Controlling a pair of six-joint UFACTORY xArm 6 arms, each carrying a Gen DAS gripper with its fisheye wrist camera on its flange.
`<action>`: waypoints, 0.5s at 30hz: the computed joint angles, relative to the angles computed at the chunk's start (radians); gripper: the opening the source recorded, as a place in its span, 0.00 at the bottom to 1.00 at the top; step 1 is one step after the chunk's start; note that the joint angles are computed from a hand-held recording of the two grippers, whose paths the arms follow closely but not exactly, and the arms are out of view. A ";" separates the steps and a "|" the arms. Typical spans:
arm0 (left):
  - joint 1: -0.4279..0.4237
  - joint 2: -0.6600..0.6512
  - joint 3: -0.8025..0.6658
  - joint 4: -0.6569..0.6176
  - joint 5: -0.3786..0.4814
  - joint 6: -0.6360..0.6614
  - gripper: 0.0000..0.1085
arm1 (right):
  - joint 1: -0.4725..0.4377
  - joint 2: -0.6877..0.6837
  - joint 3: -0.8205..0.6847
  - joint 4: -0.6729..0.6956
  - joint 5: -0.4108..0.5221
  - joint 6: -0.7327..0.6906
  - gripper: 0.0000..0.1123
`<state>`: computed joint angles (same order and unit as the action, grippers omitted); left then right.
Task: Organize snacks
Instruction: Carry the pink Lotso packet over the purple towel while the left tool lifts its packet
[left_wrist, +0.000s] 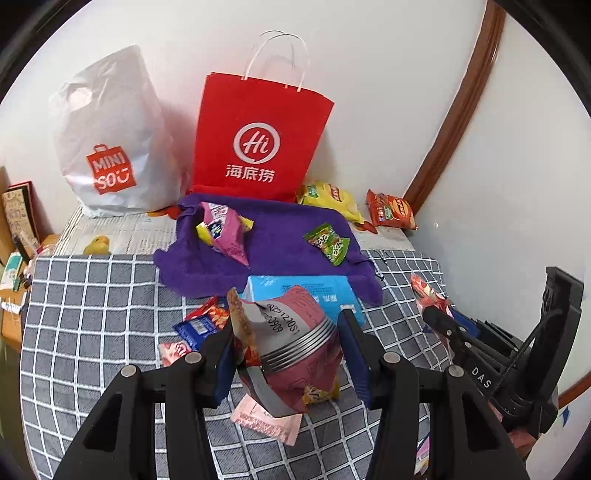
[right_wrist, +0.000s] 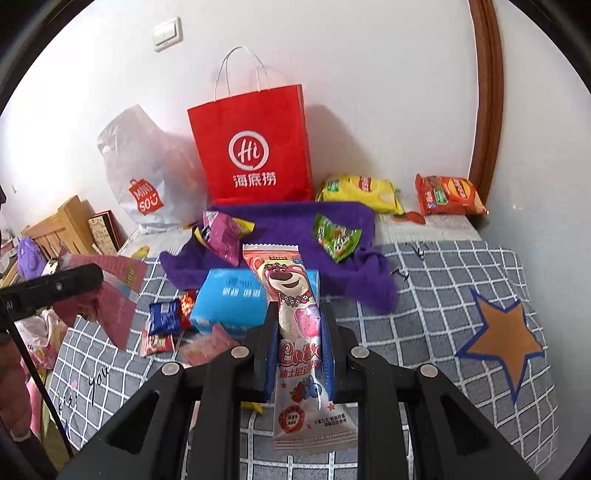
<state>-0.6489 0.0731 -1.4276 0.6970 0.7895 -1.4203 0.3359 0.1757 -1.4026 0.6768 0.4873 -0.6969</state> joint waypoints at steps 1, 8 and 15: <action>0.003 0.007 -0.013 -0.002 0.003 0.009 0.45 | -0.001 0.006 -0.012 -0.006 0.004 0.009 0.18; 0.035 0.039 -0.073 -0.011 0.002 0.053 0.45 | -0.009 0.089 -0.155 -0.064 0.048 0.094 0.18; 0.078 0.078 -0.126 -0.043 -0.009 0.110 0.45 | 0.000 0.188 -0.307 -0.111 0.080 0.151 0.18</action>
